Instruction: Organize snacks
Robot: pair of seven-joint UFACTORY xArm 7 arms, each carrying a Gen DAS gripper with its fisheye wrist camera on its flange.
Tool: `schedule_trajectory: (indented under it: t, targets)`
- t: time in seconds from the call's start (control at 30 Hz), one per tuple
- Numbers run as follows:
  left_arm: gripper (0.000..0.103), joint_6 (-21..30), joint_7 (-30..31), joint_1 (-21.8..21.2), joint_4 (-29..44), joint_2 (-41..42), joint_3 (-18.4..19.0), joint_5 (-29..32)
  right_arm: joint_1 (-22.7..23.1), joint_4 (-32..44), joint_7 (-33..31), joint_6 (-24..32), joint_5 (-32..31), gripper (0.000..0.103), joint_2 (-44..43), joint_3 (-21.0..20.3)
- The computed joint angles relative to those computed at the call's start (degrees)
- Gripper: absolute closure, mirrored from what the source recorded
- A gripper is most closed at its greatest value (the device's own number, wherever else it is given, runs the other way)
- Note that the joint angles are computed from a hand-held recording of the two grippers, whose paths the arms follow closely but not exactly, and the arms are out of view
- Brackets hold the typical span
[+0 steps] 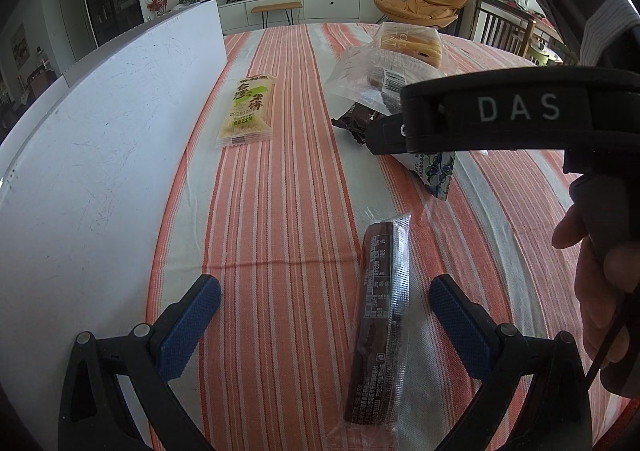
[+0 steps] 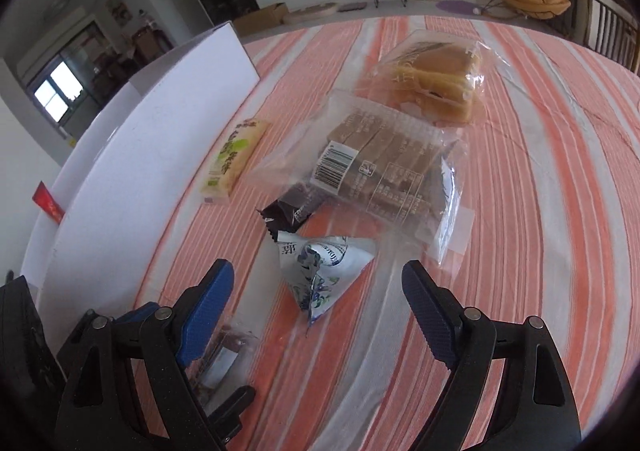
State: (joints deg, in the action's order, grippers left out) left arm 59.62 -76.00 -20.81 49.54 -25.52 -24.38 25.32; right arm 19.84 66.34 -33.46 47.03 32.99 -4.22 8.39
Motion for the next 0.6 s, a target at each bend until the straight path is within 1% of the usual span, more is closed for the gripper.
schedule_trajectory:
  t: [0.03, 0.07, 0.1, 0.17, 0.23, 0.27, 0.37, 0.4, 0.43, 0.53, 0.6]
  targets:
    - [0.000, 0.0, 0.0, 0.0, 0.0, 0.0, 0.0, 0.0, 0.1, 0.4, 2.0, 0.0, -2.4, 0.040, 0.9, 0.5]
    - [0.000, 0.0, 0.0, 0.0, 0.0, 0.0, 0.0, 0.0, -0.7, -0.4, 2.3, -2.1, -3.3, 0.053, 0.3, 1.6]
    - [0.000, 0.0, 0.0, -0.1, 0.0, 0.0, 0.0, 0.0, 0.2, -0.8, 1.8, -1.7, -1.8, 0.055, 0.1, 0.3]
    - [0.000, 0.0, 0.0, -0.1, 0.0, 0.0, 0.0, 0.0, -0.5, -2.4, -1.1, -0.1, 2.7, 0.066, -1.6, -1.1]
    - [0.000, 0.0, 0.0, -0.1, 0.0, 0.0, 0.0, 0.0, -1.5, -5.2, -2.6, -0.3, 4.2, 0.070, -4.6, -2.4]
    - [0.000, 0.0, 0.0, -0.1, 0.0, 0.0, 0.0, 0.0, -2.1, -6.5, -3.6, 0.4, 5.1, 0.077, -6.5, -3.6]
    - [0.000, 0.0, 0.0, -0.1, 0.0, 0.1, 0.1, 0.0, -4.1, -10.7, -3.5, -0.6, 4.2, 0.084, -11.6, -5.8]
    - [0.000, 0.0, 0.0, -0.1, 0.0, 0.0, 0.1, 0.0, -4.7, -12.1, -3.5, -0.8, 3.8, 0.084, -13.3, -6.7]
    - [0.000, 0.0, 0.0, -0.1, 0.0, 0.0, 0.1, 0.0, -5.2, -13.4, -3.4, -1.2, 3.4, 0.092, -14.9, -7.4]
    - [0.000, 0.0, 0.0, -0.1, 0.0, 0.0, 0.1, 0.0, -6.7, -17.0, -2.0, -3.9, 1.0, 0.092, -18.0, -8.7]
    - [0.000, 0.0, 0.0, -0.1, 0.0, 0.0, 0.1, 0.0, -7.0, -18.8, -1.7, -5.4, 0.7, 0.087, -18.6, -9.7]
